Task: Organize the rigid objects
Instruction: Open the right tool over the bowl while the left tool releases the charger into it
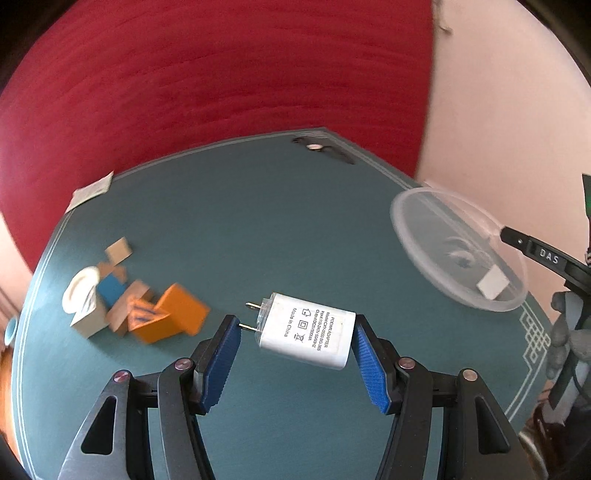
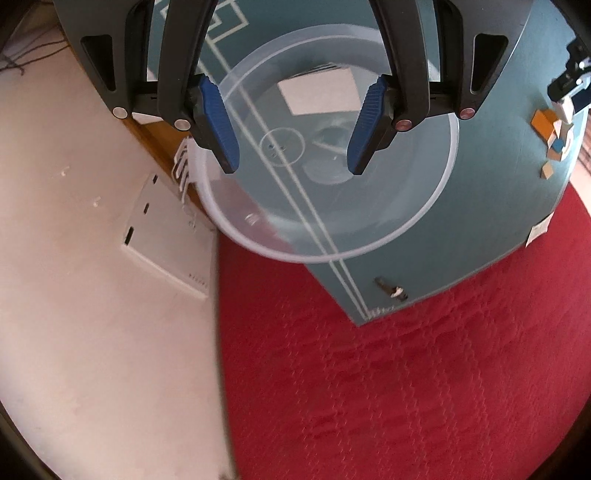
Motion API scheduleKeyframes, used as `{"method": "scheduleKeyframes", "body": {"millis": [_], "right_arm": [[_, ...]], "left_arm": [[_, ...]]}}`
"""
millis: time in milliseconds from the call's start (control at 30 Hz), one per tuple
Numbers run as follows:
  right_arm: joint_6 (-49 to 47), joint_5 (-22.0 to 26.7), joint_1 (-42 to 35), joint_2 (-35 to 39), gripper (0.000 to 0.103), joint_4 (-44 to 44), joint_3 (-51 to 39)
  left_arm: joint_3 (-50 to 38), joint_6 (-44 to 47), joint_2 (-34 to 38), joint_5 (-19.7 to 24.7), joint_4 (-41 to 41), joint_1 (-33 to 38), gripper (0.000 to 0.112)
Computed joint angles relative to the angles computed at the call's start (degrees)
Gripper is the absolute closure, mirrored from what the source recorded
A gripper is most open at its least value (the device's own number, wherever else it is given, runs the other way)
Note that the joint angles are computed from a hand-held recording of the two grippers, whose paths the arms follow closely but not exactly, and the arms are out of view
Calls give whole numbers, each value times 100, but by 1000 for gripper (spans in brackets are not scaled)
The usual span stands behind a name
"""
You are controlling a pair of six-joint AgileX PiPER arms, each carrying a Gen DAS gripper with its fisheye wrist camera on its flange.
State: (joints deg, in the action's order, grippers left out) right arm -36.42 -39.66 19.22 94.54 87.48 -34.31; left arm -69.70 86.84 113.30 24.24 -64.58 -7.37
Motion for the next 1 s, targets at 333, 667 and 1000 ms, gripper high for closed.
{"method": "scheduleKeyframes", "body": {"millis": [333, 667, 1000], "right_arm": [[468, -444, 7, -4, 41, -51, 150], [789, -475, -132, -84, 41, -262, 288], [718, -615, 42, -105, 41, -140, 354]], "left_arm": [[-189, -129, 93, -154, 175, -959, 48], [-634, -344, 437, -80, 381, -1595, 48], [-751, 120, 579, -46, -289, -1621, 16]]}}
